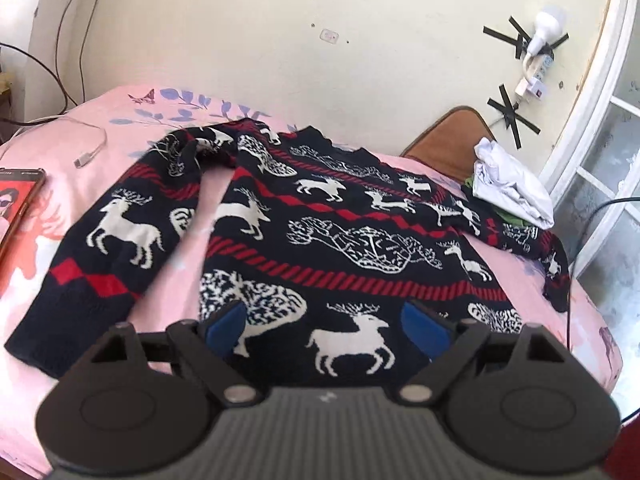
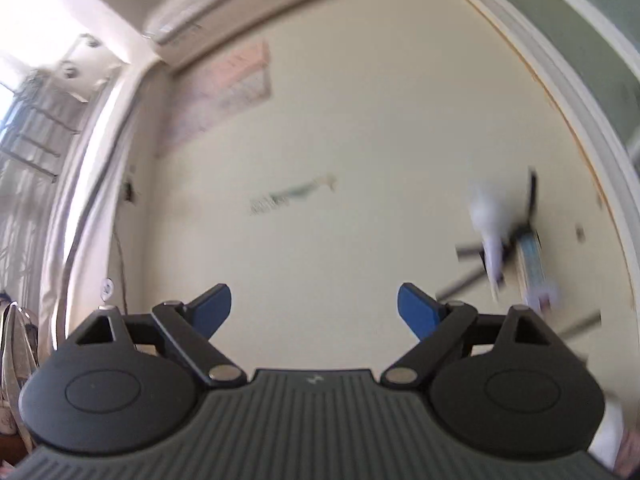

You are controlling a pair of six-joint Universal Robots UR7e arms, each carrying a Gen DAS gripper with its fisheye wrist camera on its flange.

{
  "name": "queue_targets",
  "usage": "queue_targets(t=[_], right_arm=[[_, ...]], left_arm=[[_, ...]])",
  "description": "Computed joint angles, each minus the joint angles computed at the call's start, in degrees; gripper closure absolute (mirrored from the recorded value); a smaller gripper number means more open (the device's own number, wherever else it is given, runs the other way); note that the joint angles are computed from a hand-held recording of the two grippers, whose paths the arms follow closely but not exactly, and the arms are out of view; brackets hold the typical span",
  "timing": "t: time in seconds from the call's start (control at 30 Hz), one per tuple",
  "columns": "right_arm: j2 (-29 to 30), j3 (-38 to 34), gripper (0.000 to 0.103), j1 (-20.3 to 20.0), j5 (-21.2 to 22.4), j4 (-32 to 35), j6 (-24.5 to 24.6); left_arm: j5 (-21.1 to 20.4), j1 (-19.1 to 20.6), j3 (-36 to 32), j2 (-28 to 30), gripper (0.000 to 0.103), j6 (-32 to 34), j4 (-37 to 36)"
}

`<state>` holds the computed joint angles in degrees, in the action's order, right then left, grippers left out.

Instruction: Fold small clothes

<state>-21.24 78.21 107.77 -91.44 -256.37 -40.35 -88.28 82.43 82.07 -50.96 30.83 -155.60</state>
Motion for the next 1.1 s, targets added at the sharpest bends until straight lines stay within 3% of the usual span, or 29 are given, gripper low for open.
queue_targets(t=[0.07, 0.13, 0.3, 0.43, 0.63, 0.73, 0.8, 0.9, 0.97, 1.1], right_arm=[[-0.64, 0.17, 0.011, 0.48, 3.75, -1.98, 0.37], [-4.14, 4.23, 0.011, 0.79, 7.79, -0.37, 5.78], [-18.86, 16.91, 0.01, 2.82, 11.71, 22.35, 20.21], [-21.88, 17.47, 0.009, 3.46, 8.48, 34.85, 21.83], [-10.82, 8.46, 0.008, 0.68, -3.02, 50.62, 22.19], [-4.64, 2.18, 0.033, -0.66, -4.9, 61.71, 21.79], [-0.92, -3.74, 0.055, -0.91, -3.85, 71.11, 23.56], [4.84, -13.72, 0.053, 0.98, -5.25, 80.92, 20.22], [8.65, -20.71, 0.053, 2.61, -7.31, 87.97, 15.17], [16.05, -33.61, 0.039, 4.75, -7.93, 100.89, 6.64]], left_arm=[[-0.14, 0.23, -0.75, 0.26, 0.014, -0.52, -0.03], [0.35, 0.39, -1.35, 0.49, 0.014, -0.83, -0.46], [1.89, 1.01, -2.92, 0.8, 0.011, -1.55, -3.41], [4.09, 1.64, -5.51, 2.02, 0.011, -4.14, -5.26], [10.91, 1.33, -7.58, 3.45, 0.011, -4.58, -8.24], [12.21, 1.59, -6.37, 2.43, 0.011, -3.95, -9.54], [12.28, 2.04, -5.62, 1.67, 0.011, -4.49, -10.08], [11.98, 2.73, -4.15, 0.14, 0.011, -5.51, -12.45], [12.44, 3.12, -3.0, -1.0, 0.011, -5.7, -15.54], [13.86, 4.12, -2.47, -2.6, 0.011, -6.96, -19.89]])
